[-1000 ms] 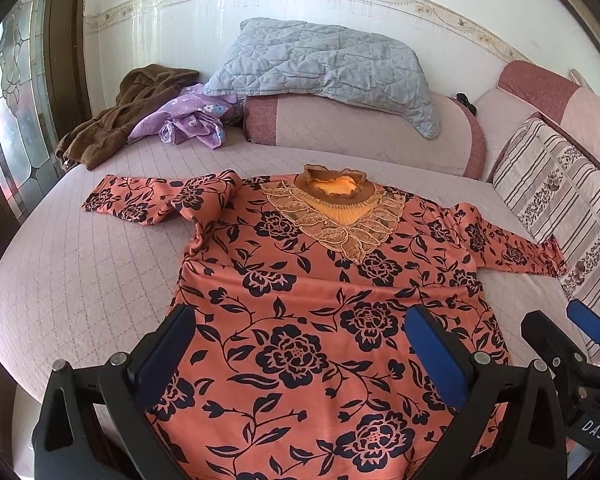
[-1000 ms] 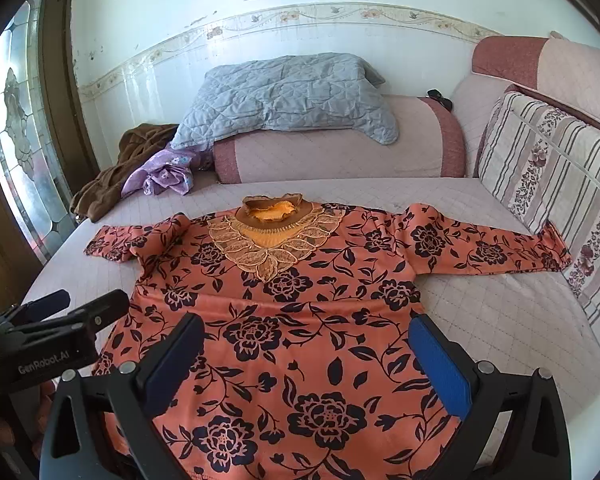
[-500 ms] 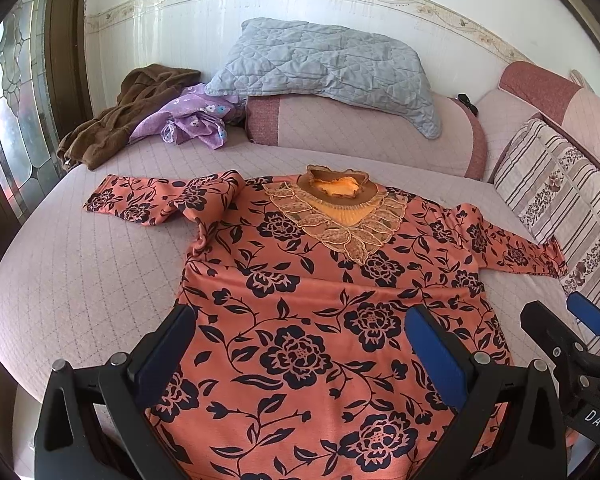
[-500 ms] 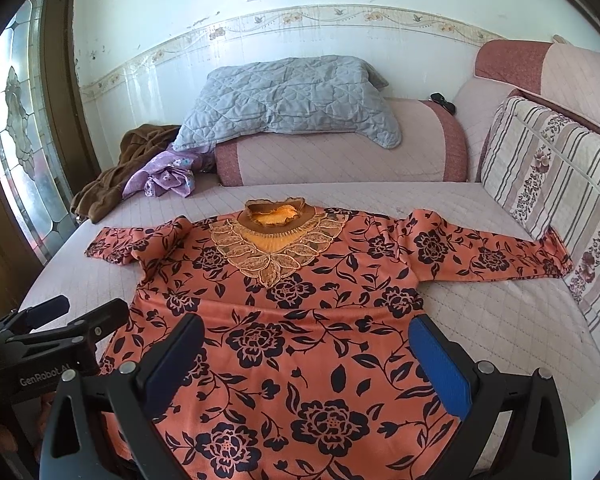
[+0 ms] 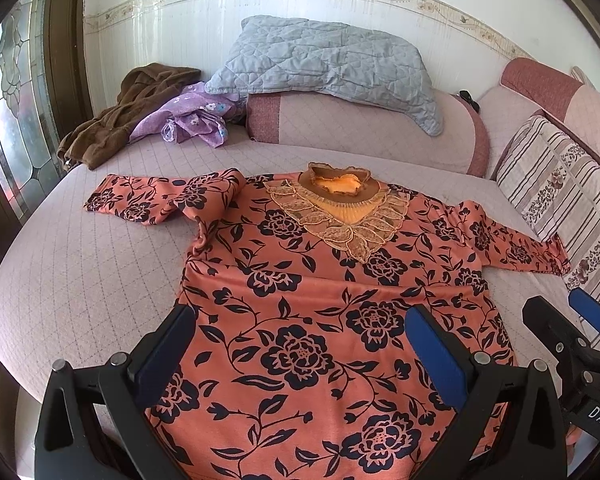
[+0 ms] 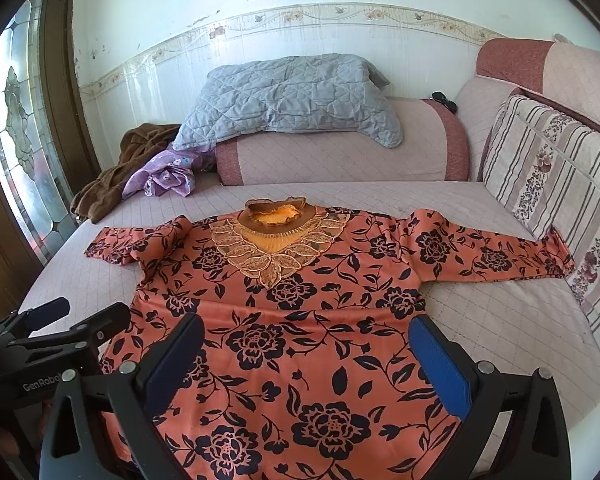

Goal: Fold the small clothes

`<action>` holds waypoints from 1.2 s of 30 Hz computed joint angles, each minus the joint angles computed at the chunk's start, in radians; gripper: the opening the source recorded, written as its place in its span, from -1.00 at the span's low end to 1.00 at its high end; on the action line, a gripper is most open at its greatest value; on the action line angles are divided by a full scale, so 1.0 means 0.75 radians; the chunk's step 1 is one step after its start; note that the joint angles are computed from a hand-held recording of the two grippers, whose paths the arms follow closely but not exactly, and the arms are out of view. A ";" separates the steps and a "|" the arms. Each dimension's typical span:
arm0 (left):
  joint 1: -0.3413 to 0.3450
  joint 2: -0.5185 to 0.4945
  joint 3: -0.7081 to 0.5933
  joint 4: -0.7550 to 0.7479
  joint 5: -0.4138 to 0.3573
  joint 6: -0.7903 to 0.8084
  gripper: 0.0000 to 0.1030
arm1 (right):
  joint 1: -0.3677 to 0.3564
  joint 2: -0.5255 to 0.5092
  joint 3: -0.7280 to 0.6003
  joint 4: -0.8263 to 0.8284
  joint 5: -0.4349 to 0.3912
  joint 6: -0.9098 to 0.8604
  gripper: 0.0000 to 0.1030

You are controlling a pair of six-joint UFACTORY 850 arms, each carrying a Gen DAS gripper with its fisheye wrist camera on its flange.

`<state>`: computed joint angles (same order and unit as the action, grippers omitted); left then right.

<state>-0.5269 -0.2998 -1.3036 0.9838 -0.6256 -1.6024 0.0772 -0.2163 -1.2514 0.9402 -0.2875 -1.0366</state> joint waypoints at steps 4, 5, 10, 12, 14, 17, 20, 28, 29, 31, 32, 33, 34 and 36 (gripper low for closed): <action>0.002 -0.011 -0.010 -0.013 -0.003 0.015 1.00 | -0.001 -0.008 -0.009 -0.016 -0.007 0.017 1.00; 0.002 -0.016 -0.016 -0.018 -0.005 0.021 1.00 | -0.001 -0.010 -0.011 -0.013 -0.011 0.015 1.00; 0.007 -0.038 -0.038 -0.036 -0.011 0.047 1.00 | -0.010 -0.035 -0.034 -0.020 -0.029 0.031 1.00; 0.010 -0.048 -0.046 -0.046 -0.009 0.059 1.00 | -0.015 -0.046 -0.041 -0.021 -0.035 0.036 1.00; 0.013 -0.060 -0.057 -0.056 -0.009 0.074 1.00 | -0.020 -0.057 -0.048 -0.022 -0.038 0.044 1.00; 0.025 -0.074 -0.057 -0.078 0.015 0.092 1.00 | -0.039 -0.085 -0.071 0.009 -0.068 0.026 1.00; 0.057 -0.098 -0.044 -0.155 0.051 0.132 1.00 | -0.101 -0.153 -0.128 0.087 -0.197 0.035 1.00; 0.127 -0.216 -0.058 -0.433 0.029 0.344 1.00 | -0.423 -0.593 -0.510 0.235 -0.588 0.532 0.98; 0.130 -0.229 -0.064 -0.445 0.021 0.358 1.00 | -0.463 -0.664 -0.590 0.235 -0.592 0.627 0.95; 0.139 -0.258 -0.079 -0.482 0.006 0.397 1.00 | -0.525 -0.796 -0.758 0.223 -0.578 0.792 0.90; 0.144 -0.271 -0.083 -0.496 0.004 0.411 1.00 | -0.549 -0.857 -0.840 0.228 -0.569 0.848 0.83; 0.147 -0.283 -0.089 -0.508 -0.003 0.422 1.00 | -0.565 -0.901 -0.902 0.233 -0.562 0.892 0.79; 0.150 -0.291 -0.093 -0.523 -0.010 0.435 1.00 | -0.584 -0.961 -0.989 0.239 -0.557 0.959 0.77; 0.155 -0.306 -0.101 -0.543 -0.014 0.455 1.00 | -0.614 -1.097 -1.194 0.239 -0.550 1.087 0.72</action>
<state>-0.4108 -0.5293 -1.3796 0.5763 -0.6359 -1.2610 -0.3833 -1.0388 -2.1471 1.1194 -0.6997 -0.2210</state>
